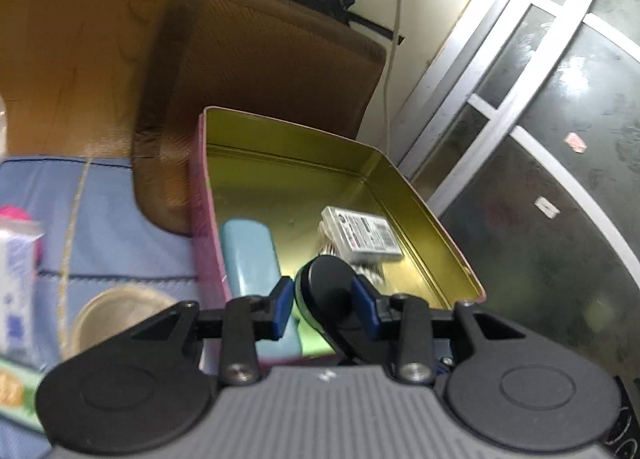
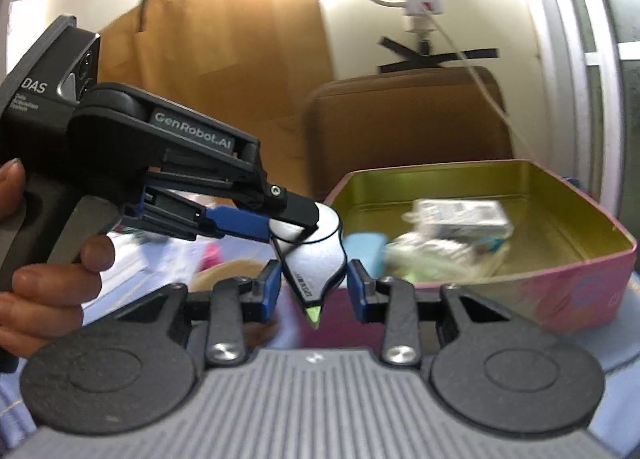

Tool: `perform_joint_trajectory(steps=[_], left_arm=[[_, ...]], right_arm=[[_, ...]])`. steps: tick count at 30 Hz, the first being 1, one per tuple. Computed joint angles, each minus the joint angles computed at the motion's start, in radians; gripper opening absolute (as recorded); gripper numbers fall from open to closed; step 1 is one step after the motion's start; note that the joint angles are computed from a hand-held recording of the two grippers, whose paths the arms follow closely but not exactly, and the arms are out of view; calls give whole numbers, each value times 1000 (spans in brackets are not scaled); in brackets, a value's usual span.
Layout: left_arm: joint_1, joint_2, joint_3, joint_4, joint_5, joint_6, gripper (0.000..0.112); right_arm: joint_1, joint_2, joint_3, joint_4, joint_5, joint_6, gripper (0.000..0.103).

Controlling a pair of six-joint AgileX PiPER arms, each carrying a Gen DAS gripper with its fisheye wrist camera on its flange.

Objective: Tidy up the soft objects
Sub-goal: 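Lower the highlighter into the pink tin and open the right tool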

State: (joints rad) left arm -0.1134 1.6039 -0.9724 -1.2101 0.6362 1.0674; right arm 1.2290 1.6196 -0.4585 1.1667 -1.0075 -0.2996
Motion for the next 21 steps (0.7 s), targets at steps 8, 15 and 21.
perform_joint_trajectory(steps=[8, 15, 21], left_arm=[[-67, 102, -72, 60, -97, -109, 36], [-5, -6, 41, -38, -72, 45, 37], [173, -178, 226, -89, 62, 241, 37]], right_arm=[[-329, 1, -51, -180, 251, -22, 39], [-312, 56, -108, -2, 155, -98, 40], [-64, 6, -40, 143, -21, -29, 40]])
